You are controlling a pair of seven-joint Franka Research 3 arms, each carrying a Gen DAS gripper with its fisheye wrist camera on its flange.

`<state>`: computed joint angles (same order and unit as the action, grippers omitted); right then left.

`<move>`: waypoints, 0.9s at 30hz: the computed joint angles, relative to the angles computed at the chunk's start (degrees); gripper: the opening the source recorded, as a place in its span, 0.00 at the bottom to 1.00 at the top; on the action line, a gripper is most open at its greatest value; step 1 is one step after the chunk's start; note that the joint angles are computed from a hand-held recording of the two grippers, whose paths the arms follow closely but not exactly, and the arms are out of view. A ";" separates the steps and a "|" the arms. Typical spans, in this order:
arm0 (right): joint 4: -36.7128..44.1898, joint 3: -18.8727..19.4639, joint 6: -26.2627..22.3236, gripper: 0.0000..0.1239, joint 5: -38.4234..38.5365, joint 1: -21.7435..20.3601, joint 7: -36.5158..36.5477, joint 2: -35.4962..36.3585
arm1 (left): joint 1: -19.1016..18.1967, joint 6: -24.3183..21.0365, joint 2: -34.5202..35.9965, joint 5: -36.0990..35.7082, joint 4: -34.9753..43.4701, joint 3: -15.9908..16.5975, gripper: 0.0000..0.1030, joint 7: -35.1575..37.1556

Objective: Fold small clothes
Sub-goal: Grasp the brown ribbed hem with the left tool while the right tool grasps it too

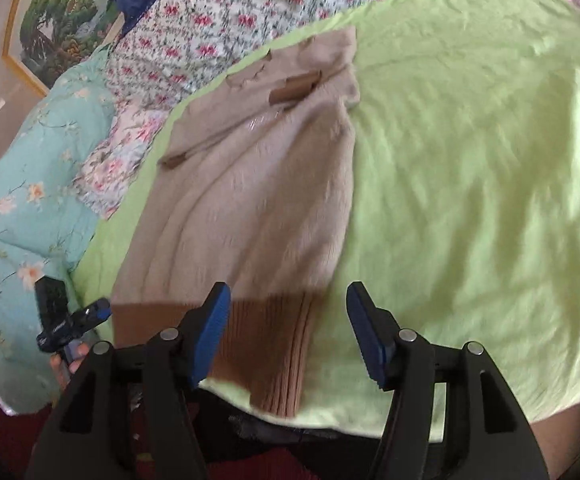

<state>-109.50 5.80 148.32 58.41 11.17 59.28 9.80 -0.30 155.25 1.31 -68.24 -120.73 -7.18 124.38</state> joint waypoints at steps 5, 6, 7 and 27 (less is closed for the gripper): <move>2.67 1.24 -2.34 0.51 3.94 -0.02 -4.31 3.10 | 0.20 -1.14 1.38 -2.26 1.40 -0.28 0.76 2.15; 3.42 1.42 -2.50 0.52 4.03 0.05 -4.44 3.72 | 0.22 -0.99 1.57 -1.97 1.62 -0.41 0.76 2.17; 4.61 1.65 -2.55 0.52 3.87 0.25 -4.31 4.68 | 0.19 -0.75 1.76 -1.63 1.85 -0.58 0.76 2.09; 2.72 1.17 -7.66 0.08 10.08 -2.02 -8.52 4.05 | 1.64 -3.01 2.57 6.91 1.90 -0.58 0.11 0.28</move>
